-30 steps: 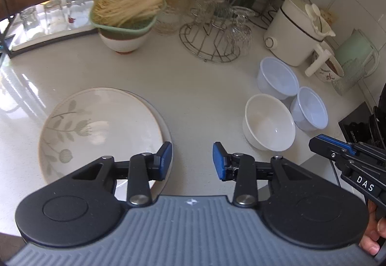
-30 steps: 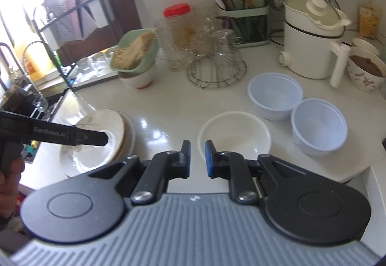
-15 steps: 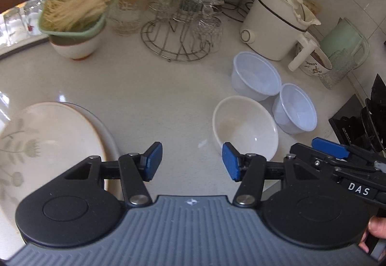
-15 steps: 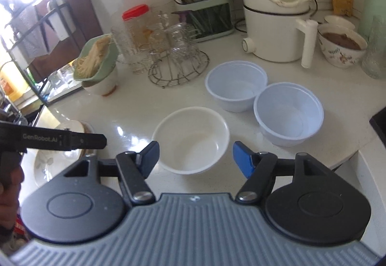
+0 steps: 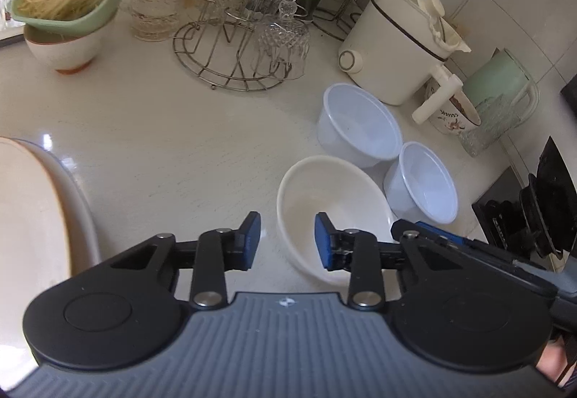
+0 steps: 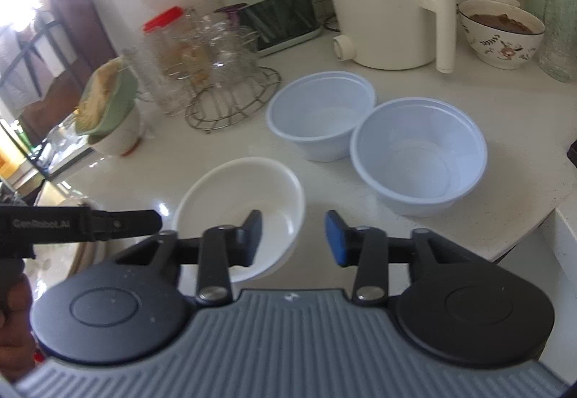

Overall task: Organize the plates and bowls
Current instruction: 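Close both grippers on the white bowl rim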

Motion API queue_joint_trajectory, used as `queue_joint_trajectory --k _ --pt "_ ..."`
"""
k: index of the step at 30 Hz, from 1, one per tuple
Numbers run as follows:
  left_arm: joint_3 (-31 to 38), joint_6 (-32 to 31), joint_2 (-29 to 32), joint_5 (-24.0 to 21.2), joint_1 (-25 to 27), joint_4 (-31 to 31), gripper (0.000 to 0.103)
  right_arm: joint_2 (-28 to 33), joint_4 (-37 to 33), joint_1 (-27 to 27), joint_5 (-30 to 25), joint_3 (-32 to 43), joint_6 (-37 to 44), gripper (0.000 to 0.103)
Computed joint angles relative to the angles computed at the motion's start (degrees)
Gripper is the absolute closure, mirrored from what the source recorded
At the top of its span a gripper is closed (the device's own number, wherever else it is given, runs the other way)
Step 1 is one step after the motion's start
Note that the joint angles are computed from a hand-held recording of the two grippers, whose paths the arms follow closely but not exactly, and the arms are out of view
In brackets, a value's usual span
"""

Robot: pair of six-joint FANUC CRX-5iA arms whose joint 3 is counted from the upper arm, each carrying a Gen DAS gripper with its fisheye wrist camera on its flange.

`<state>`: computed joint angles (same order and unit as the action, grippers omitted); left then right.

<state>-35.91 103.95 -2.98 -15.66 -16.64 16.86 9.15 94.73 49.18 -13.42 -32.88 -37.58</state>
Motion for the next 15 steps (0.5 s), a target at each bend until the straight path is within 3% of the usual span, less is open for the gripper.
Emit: queue_joint_trajectory --k 3,5,8,10,12,15 --pt "1.4 1.2 2.0 -0.5 -0.3 -0.5 0.072 0.6 5.7 -2.4 2.1 0.1 -5.1 0.068" --pt "0.8 -1.1 3.0 0.7 -0.7 2.4 0.079 1.1 10.8 -4.2 3.7 0.3 -9.6 0.068" --pt "1.5 -0.1 4.6 -0.2 -1.2 2.5 0.088 1.6 12.3 -4.6 3.9 0.7 -11.0 0.068" --pt "0.8 -1.6 4.6 0.6 -1.6 4.2 0.088 1.8 16.5 -5.7 5.4 0.9 -14.5 0.076" --pt "1.5 1.0 4.5 -0.4 -1.5 1.9 0.088 2.0 17.3 -6.1 7.0 1.1 -15.4 0.080" --pt "1.7 3.2 3.7 -1.9 -1.0 0.6 0.089 2.1 10.3 -4.0 6.1 1.0 -9.9 0.083"
